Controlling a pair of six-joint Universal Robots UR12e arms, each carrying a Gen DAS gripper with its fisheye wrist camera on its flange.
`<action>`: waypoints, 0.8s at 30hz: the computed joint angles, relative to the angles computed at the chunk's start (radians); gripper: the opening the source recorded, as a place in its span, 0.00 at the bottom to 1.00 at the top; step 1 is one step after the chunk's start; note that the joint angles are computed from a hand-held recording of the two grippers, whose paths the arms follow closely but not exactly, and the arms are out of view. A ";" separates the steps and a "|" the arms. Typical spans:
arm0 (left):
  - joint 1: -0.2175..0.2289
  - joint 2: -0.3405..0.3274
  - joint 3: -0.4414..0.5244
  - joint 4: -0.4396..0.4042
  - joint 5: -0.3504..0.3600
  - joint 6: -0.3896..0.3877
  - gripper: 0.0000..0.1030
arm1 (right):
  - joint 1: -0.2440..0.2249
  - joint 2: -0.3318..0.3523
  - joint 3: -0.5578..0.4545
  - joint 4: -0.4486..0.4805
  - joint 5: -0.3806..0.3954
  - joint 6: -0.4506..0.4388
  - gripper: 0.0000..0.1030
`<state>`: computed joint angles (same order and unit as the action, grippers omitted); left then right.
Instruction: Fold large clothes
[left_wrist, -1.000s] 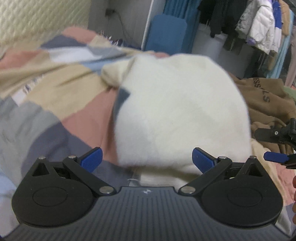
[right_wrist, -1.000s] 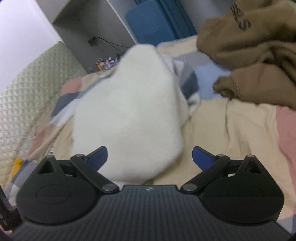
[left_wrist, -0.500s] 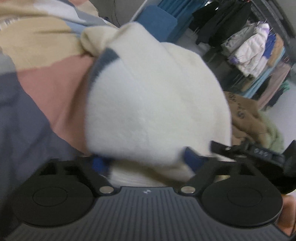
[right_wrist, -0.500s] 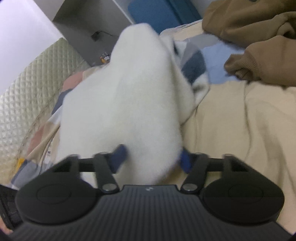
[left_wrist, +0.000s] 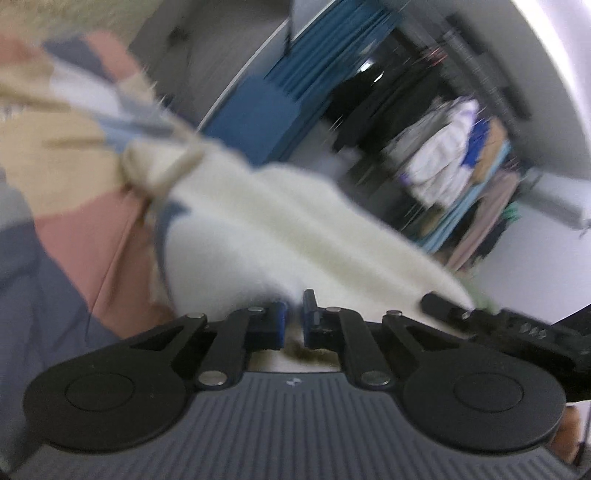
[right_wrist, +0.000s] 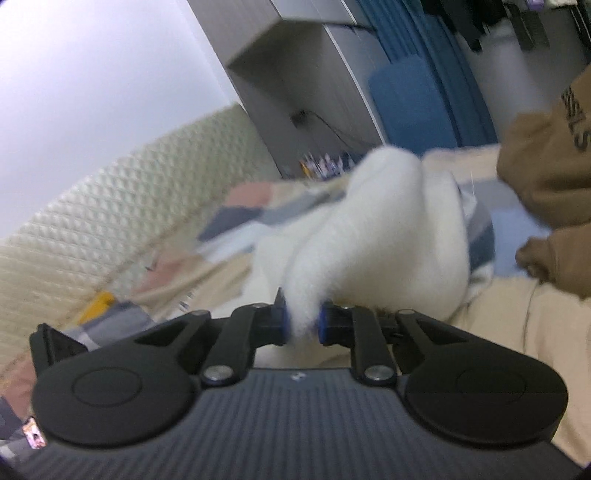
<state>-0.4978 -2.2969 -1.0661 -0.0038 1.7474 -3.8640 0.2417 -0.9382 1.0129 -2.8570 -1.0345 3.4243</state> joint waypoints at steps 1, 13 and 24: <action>-0.006 0.009 -0.011 0.027 0.011 0.013 0.09 | -0.002 -0.011 0.013 -0.022 0.009 0.010 0.17; -0.098 0.139 -0.143 0.353 -0.019 0.172 0.09 | -0.063 -0.118 0.172 -0.410 0.193 0.226 0.17; -0.105 0.150 -0.142 0.059 -0.041 0.055 0.10 | -0.048 -0.107 0.126 0.028 0.037 0.209 0.19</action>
